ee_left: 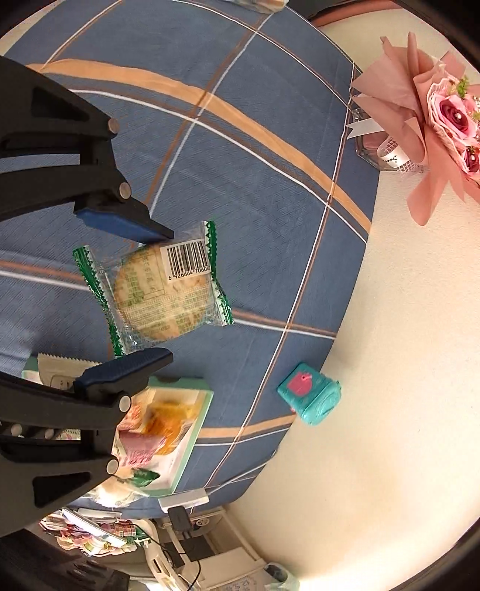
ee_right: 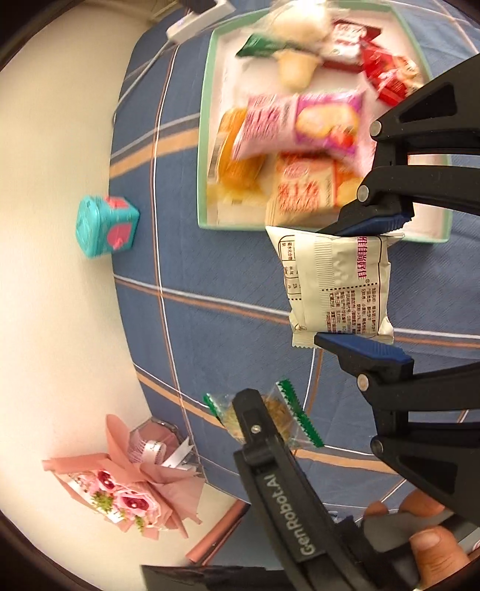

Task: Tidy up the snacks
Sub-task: 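Carry biscuit and white bun over the white tray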

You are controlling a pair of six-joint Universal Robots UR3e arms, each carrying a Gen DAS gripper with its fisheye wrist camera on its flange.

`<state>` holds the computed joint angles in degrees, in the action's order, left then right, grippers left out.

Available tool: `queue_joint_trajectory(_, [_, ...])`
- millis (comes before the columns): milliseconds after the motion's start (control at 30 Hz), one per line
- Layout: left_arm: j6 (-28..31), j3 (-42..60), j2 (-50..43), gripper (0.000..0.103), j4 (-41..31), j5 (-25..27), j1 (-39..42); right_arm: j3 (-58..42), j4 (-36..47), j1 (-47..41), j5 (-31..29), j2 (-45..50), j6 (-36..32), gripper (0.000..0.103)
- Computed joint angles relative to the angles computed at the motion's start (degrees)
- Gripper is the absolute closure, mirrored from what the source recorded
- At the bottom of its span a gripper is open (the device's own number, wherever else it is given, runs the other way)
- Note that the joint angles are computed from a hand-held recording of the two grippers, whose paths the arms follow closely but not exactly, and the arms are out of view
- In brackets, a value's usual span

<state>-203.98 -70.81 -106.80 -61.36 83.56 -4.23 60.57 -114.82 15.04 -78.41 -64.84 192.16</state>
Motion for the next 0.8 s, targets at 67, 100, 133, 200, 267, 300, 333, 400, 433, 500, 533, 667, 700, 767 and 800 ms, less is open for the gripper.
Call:
queue_joint_trajectory(67, [-0.79,-1.06,0.5,0.044,1.05,0.06,-0.82,3.08,-1.28,-0.56,-0.26,-2.64,0.17,0.053])
queue_joint_trajectory(100, [-1.18,-1.6,1.01,0.044,1.4,0.3,-1.28,4.43,-1.84,-0.75,-0.39,-3.86,0.08,0.053])
queue_joint_trajectory(133, [-1.54,-2.03,1.59,0.044,1.54,0.78,-1.76,6.25,-2.52,-0.96,-0.45,-5.38,0.01,0.053])
queue_joint_trajectory(200, [-1.97,-2.69,2.41,0.044,2.14,1.31,-2.44,8.78,-3.35,-1.47,-0.32,-7.63,0.06,0.053])
queue_joint_trajectory(267, [-1.94,-3.26,3.15,0.044,2.82,1.7,-2.99,10.57,-3.72,-2.09,-0.13,-9.36,0.32,0.053])
queue_joint_trajectory(300, [-1.94,-3.45,3.41,0.044,3.03,1.9,-3.14,10.92,-3.8,-2.3,-0.07,-9.8,0.28,0.053])
queue_joint_trajectory(333, [-1.98,-3.61,3.7,0.044,3.2,2.18,-3.33,11.22,-3.98,-2.51,-0.06,-10.14,0.17,0.053])
queue_joint_trajectory(400, [-1.91,-3.7,4.0,0.044,3.31,2.45,-3.55,11.25,-4.09,-2.84,-0.14,-10.39,0.13,0.053])
queue_joint_trajectory(433, [-1.92,-3.68,4.11,0.044,3.38,2.4,-3.64,11.48,-4.21,-3.15,-0.14,-10.65,0.06,0.053])
queue_joint_trajectory(500, [-1.85,-3.53,4.22,0.044,3.53,2.27,-3.89,11.73,-4.3,-3.98,0.02,-11.07,0.07,0.053])
queue_joint_trajectory(533, [-1.71,-3.12,4.14,0.044,3.48,2.39,-4.2,11.87,-4.26,-4.57,0.11,-11.4,0.21,0.053])
queue_joint_trajectory(667, [-1.31,-0.95,3.28,0.044,2.88,3.5,-5.79,13.91,-4.87,-7.62,0.07,-13.78,0.68,0.053])
queue_joint_trajectory(700, [-1.26,-0.57,3.07,0.044,2.78,3.4,-6.07,14.51,-4.94,-8.45,-0.07,-14.43,0.81,0.053])
queue_joint_trajectory(767, [-0.91,0.15,2.56,0.044,2.67,2.32,-6.56,15.7,-4.86,-10.4,-0.2,-15.6,1.0,0.053])
queue_joint_trajectory(800, [-0.66,0.57,2.27,0.044,2.46,1.89,-6.78,16.32,-4.78,-11.43,-0.18,-16.14,1.18,0.053])
